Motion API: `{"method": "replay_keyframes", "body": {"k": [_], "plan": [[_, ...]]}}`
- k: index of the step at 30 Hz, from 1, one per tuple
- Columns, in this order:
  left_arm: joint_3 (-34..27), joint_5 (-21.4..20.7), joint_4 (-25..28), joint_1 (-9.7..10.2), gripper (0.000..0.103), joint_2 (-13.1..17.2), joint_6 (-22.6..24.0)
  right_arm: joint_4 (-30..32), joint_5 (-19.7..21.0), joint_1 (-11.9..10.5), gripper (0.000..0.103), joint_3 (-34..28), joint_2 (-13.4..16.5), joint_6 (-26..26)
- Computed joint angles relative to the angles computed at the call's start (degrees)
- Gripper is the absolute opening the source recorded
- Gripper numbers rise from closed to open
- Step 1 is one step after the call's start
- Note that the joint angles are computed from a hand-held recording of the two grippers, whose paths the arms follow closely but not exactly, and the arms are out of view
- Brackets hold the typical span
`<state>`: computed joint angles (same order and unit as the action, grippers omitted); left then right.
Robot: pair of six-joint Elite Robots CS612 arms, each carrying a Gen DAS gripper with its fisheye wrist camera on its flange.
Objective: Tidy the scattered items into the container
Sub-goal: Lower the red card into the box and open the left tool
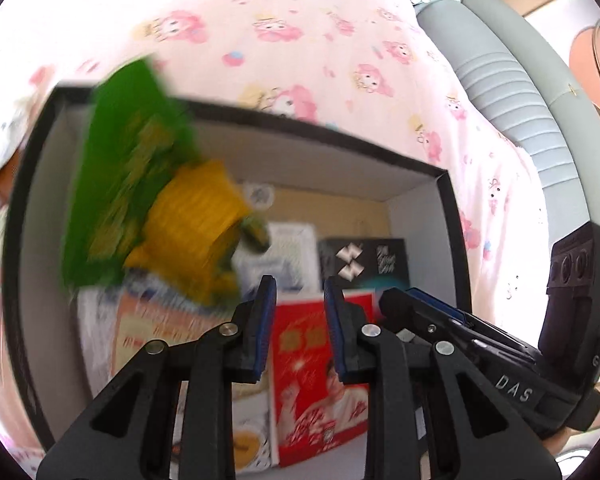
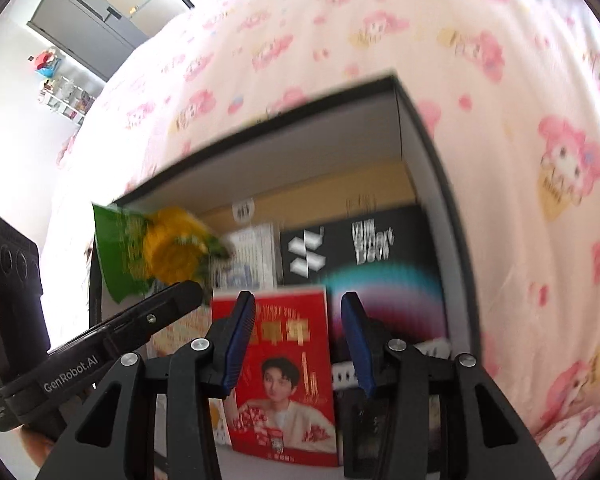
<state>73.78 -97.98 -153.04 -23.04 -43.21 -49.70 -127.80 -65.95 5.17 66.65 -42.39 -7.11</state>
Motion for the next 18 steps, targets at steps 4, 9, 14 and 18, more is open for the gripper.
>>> {"method": "replay_keyframes", "body": {"k": [4, 9, 14, 18], "plan": [[-5.0, -1.4, 5.9, 0.32, 0.023, 2.7, 0.9, 1.7, -1.4, 0.7, 0.041, -3.6, 1.8, 0.9], [-5.6, -4.4, 6.7, 0.53, 0.023, 3.5, 0.2, 2.9, -1.4, 0.6, 0.041, -4.9, 2.7, 0.6], [4.9, -3.5, -1.3, 0.03, 0.023, -2.0, -3.0, 1.4, -2.2, 0.7, 0.041, -2.8, 1.7, 0.6], [8.4, -2.5, -5.1, -0.47, 0.023, -3.7, -7.0, 1.0, -1.8, 0.4, 0.041, -0.5, 0.5, 0.5]]}}
